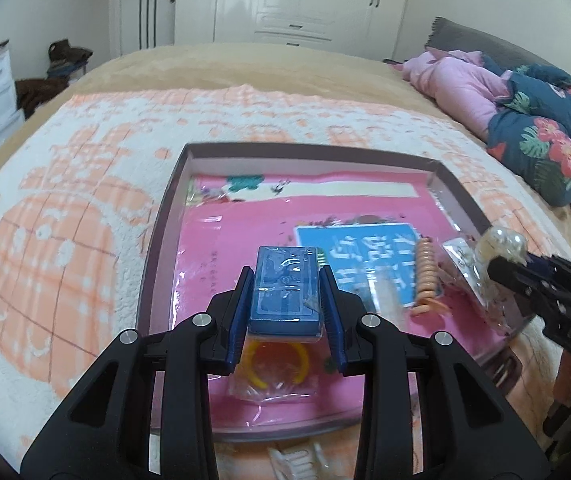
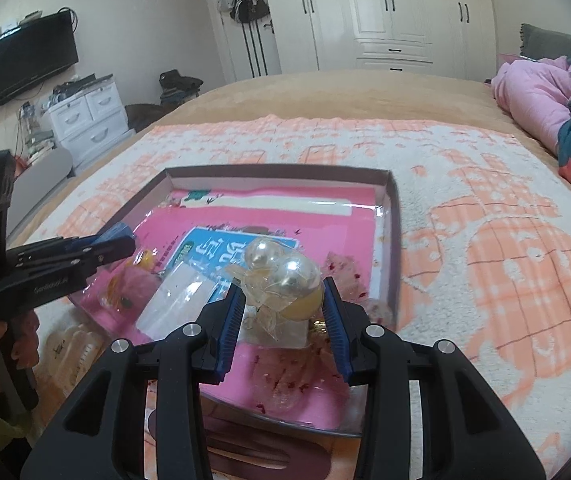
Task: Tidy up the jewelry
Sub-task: 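Carry the blue case over the box with the left tool while the right tool carries the pearl clip, then open the right tool to drop the pearl clip while the left tool releases the blue case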
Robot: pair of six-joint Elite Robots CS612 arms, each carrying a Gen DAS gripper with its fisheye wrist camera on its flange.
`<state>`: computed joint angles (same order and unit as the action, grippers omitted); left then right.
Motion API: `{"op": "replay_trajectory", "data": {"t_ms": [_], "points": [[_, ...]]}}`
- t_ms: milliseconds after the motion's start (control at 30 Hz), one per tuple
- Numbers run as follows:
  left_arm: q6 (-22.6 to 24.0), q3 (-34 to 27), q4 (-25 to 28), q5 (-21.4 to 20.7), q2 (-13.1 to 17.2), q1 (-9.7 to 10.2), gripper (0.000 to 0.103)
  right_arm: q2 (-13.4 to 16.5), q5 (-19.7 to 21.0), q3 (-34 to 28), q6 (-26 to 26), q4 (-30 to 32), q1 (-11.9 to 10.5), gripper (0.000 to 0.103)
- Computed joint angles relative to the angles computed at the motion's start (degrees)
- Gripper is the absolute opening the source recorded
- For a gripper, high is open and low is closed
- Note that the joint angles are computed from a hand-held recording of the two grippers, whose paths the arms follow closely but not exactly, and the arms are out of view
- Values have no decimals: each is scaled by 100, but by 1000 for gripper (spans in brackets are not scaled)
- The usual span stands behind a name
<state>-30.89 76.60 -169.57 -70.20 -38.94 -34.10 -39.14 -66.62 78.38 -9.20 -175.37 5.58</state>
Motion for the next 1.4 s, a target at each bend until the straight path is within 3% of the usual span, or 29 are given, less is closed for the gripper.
{"op": "replay_trajectory", "data": {"t_ms": [533,833,1233,1400], "points": [[-299,44,56,64,28,81,25,-30,288,100,-667,252,176,38],[-324,87,18,92,3,80,25,-73,423,149,-650,296,164,45],[-311,211,-121,165,-97,45,47,-168,389,307,-202,-263,42,67],[-295,302,-256,243,-165,9,55,-210,263,392,-103,-519,2,69]]}}
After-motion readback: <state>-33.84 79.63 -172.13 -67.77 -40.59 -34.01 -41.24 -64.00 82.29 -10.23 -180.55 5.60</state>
